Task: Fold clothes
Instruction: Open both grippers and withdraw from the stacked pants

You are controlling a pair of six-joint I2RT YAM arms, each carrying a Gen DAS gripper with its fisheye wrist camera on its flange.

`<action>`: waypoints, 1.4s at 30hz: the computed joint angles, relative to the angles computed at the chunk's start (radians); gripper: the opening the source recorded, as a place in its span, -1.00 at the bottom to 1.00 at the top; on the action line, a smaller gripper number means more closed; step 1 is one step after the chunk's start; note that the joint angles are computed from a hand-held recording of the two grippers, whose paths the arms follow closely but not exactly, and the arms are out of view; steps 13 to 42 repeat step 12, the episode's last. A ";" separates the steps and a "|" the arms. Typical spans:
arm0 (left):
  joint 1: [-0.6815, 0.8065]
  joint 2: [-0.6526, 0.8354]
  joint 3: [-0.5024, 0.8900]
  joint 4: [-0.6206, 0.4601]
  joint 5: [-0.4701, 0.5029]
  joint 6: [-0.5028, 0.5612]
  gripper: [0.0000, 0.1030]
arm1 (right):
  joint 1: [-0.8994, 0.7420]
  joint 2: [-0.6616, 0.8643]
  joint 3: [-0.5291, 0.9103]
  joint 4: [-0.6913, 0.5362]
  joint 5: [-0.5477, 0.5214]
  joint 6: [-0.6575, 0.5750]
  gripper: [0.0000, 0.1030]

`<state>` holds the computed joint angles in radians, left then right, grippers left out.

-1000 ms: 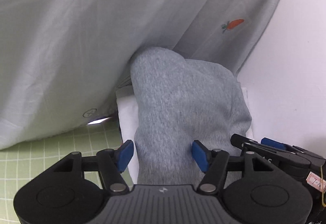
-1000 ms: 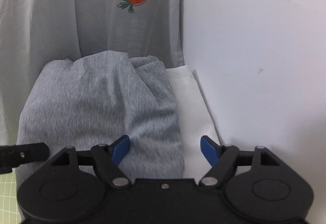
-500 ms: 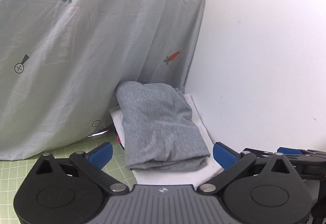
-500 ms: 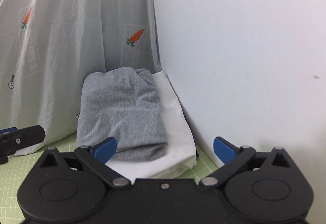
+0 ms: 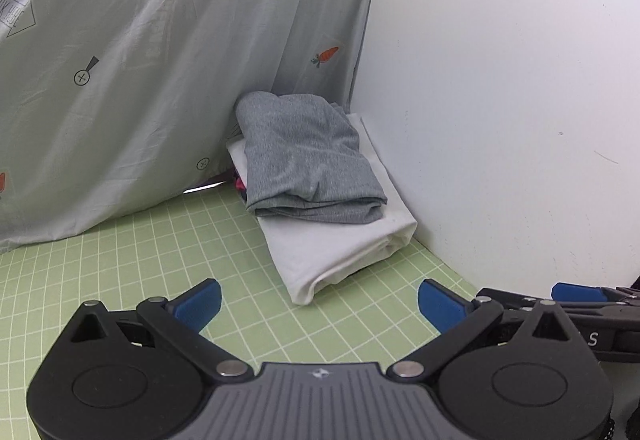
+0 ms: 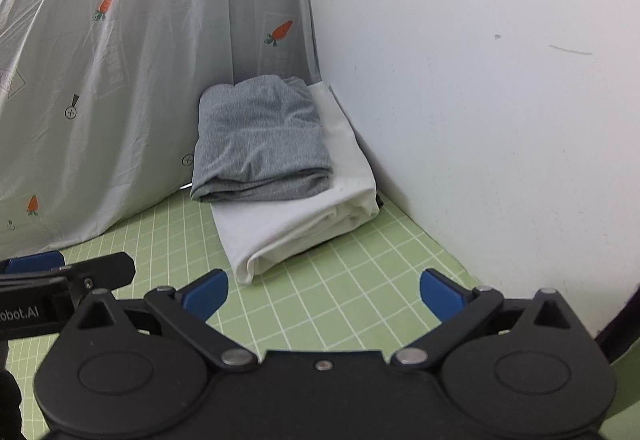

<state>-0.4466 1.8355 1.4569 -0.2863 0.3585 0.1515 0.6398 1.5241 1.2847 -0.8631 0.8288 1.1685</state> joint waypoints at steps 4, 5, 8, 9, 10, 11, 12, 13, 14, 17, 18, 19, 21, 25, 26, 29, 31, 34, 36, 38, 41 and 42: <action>0.011 -0.038 -0.048 -0.001 -0.002 -0.009 1.00 | 0.043 -0.002 0.001 -0.045 0.007 0.040 1.00; 0.014 -0.046 -0.058 0.000 -0.002 -0.014 1.00 | 0.051 -0.002 0.002 -0.054 0.006 0.044 1.00; 0.019 -0.072 -0.093 0.013 -0.002 -0.028 1.00 | 0.068 -0.006 -0.002 -0.073 0.003 0.057 1.00; 0.018 -0.081 -0.104 0.017 -0.004 -0.032 1.00 | 0.071 -0.008 -0.003 -0.078 0.003 0.058 1.00; 0.017 -0.087 -0.112 0.021 -0.008 -0.036 1.00 | 0.074 -0.010 -0.004 -0.082 0.003 0.059 1.00; 0.015 -0.094 -0.120 0.024 -0.011 -0.040 1.00 | 0.078 -0.012 -0.005 -0.087 0.004 0.059 1.00; 0.013 -0.101 -0.128 0.026 -0.014 -0.045 1.00 | 0.080 -0.014 -0.007 -0.091 0.005 0.059 1.00; 0.013 -0.101 -0.128 0.026 -0.014 -0.045 1.00 | 0.080 -0.014 -0.007 -0.091 0.005 0.059 1.00; 0.013 -0.101 -0.128 0.026 -0.014 -0.045 1.00 | 0.080 -0.014 -0.007 -0.091 0.005 0.059 1.00; 0.013 -0.101 -0.128 0.026 -0.014 -0.045 1.00 | 0.080 -0.014 -0.007 -0.091 0.005 0.059 1.00; 0.013 -0.101 -0.128 0.026 -0.014 -0.045 1.00 | 0.080 -0.014 -0.007 -0.091 0.005 0.059 1.00; 0.013 -0.101 -0.128 0.026 -0.014 -0.045 1.00 | 0.080 -0.014 -0.007 -0.091 0.005 0.059 1.00; 0.013 -0.101 -0.128 0.026 -0.014 -0.045 1.00 | 0.080 -0.014 -0.007 -0.091 0.005 0.059 1.00; 0.013 -0.101 -0.128 0.026 -0.014 -0.045 1.00 | 0.080 -0.014 -0.007 -0.091 0.005 0.059 1.00; 0.013 -0.101 -0.128 0.026 -0.014 -0.045 1.00 | 0.080 -0.014 -0.007 -0.091 0.005 0.059 1.00; 0.013 -0.101 -0.128 0.026 -0.014 -0.045 1.00 | 0.080 -0.014 -0.007 -0.091 0.005 0.059 1.00; 0.013 -0.101 -0.128 0.026 -0.014 -0.045 1.00 | 0.080 -0.014 -0.007 -0.091 0.005 0.059 1.00; 0.013 -0.101 -0.128 0.026 -0.014 -0.045 1.00 | 0.080 -0.014 -0.007 -0.091 0.005 0.059 1.00; 0.013 -0.101 -0.128 0.026 -0.014 -0.045 1.00 | 0.080 -0.014 -0.007 -0.091 0.005 0.059 1.00; 0.013 -0.101 -0.128 0.026 -0.014 -0.045 1.00 | 0.080 -0.014 -0.007 -0.091 0.005 0.059 1.00; 0.013 -0.101 -0.128 0.026 -0.014 -0.045 1.00 | 0.080 -0.014 -0.007 -0.091 0.005 0.059 1.00; 0.013 -0.101 -0.128 0.026 -0.014 -0.045 1.00 | 0.080 -0.014 -0.007 -0.091 0.005 0.059 1.00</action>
